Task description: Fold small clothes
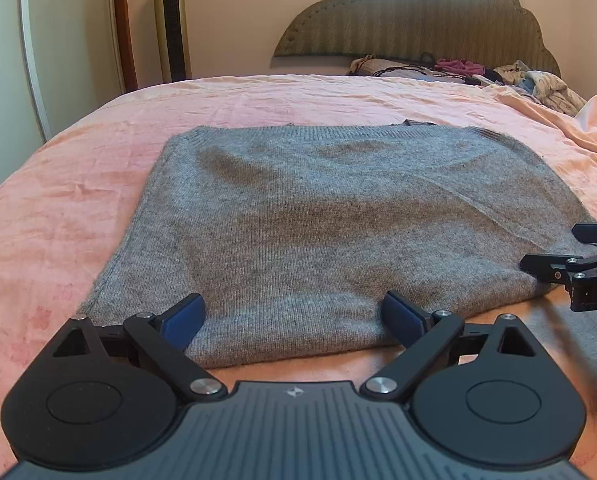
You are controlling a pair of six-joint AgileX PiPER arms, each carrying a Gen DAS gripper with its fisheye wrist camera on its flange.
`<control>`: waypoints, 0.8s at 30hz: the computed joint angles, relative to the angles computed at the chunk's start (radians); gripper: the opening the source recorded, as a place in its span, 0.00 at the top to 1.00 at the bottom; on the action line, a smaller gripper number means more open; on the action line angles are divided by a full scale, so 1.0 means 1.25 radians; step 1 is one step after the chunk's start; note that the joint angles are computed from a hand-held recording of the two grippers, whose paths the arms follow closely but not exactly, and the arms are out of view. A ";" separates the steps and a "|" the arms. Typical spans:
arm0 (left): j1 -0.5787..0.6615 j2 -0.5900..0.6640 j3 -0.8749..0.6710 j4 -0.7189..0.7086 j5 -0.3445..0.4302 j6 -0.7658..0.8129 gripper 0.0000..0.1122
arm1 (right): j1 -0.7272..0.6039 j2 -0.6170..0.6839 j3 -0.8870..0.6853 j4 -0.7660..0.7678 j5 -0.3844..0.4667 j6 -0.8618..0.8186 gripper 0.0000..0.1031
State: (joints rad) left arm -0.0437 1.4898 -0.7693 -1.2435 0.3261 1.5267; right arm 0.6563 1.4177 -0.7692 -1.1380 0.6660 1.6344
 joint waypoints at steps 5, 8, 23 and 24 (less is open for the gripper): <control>0.000 0.000 0.001 -0.002 0.000 0.002 0.14 | 0.000 0.000 0.000 0.000 0.000 0.000 0.00; 0.000 0.001 0.000 -0.003 0.000 0.003 0.14 | 0.000 0.000 0.000 0.000 0.000 0.000 0.00; 0.248 -0.048 -0.033 0.136 0.254 -0.369 0.14 | -0.011 -0.215 0.102 0.096 -0.057 0.129 0.00; 0.289 -0.026 -0.056 0.147 0.304 -0.425 0.14 | -0.017 -0.274 0.133 0.122 -0.068 0.156 0.00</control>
State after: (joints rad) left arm 0.3177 1.4576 -0.8392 -1.0603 0.7061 0.9953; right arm 0.6352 1.0746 -0.6027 -0.9852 0.5805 1.8300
